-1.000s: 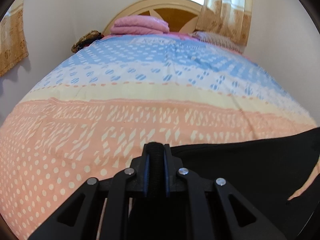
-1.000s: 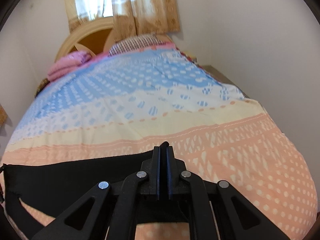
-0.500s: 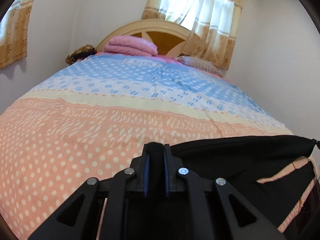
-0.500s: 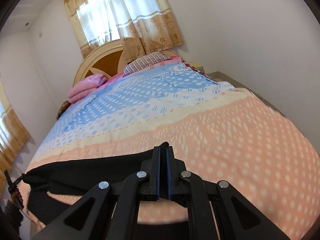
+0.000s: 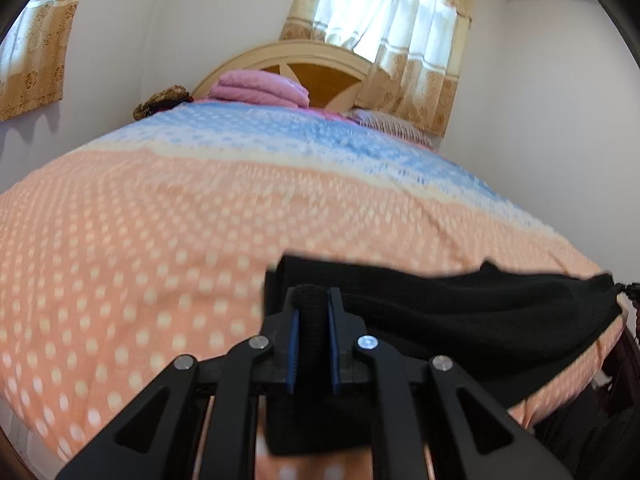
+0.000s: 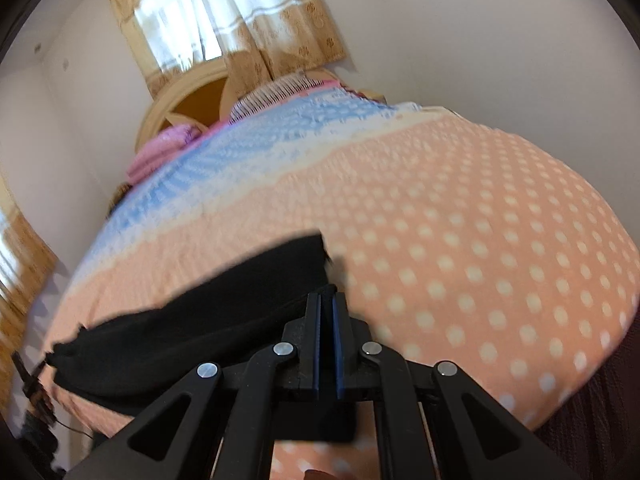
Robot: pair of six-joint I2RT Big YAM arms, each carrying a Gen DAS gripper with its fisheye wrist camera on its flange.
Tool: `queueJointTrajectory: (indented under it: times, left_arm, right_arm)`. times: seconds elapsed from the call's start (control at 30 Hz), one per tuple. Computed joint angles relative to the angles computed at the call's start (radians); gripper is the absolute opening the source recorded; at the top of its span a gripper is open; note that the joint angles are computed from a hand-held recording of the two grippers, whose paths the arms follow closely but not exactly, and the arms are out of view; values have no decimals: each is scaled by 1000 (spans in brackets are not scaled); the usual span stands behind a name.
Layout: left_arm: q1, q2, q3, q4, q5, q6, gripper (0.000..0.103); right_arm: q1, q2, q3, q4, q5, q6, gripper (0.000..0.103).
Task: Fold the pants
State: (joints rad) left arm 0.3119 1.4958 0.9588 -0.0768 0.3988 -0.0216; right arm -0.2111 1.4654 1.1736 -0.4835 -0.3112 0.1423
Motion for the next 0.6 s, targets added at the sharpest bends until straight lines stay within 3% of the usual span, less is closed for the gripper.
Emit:
queueJointTrajectory:
  times: [0.3, 0.43, 0.53, 0.6]
  left_arm:
    - [-5, -40, -64, 58, -42, 66, 17]
    - [7, -73, -102, 70, -61, 115, 27]
    - [19, -112, -139, 70, -111, 181, 42]
    - [39, -129, -154, 60, -126, 202, 47]
  right_arm:
    - [11, -42, -21, -67, 63, -47, 8]
    - [25, -99, -50, -73, 148, -65, 26]
    - [40, -143, -73, -65, 178, -80, 27]
    - [56, -159, -80, -59, 189, -84, 28]
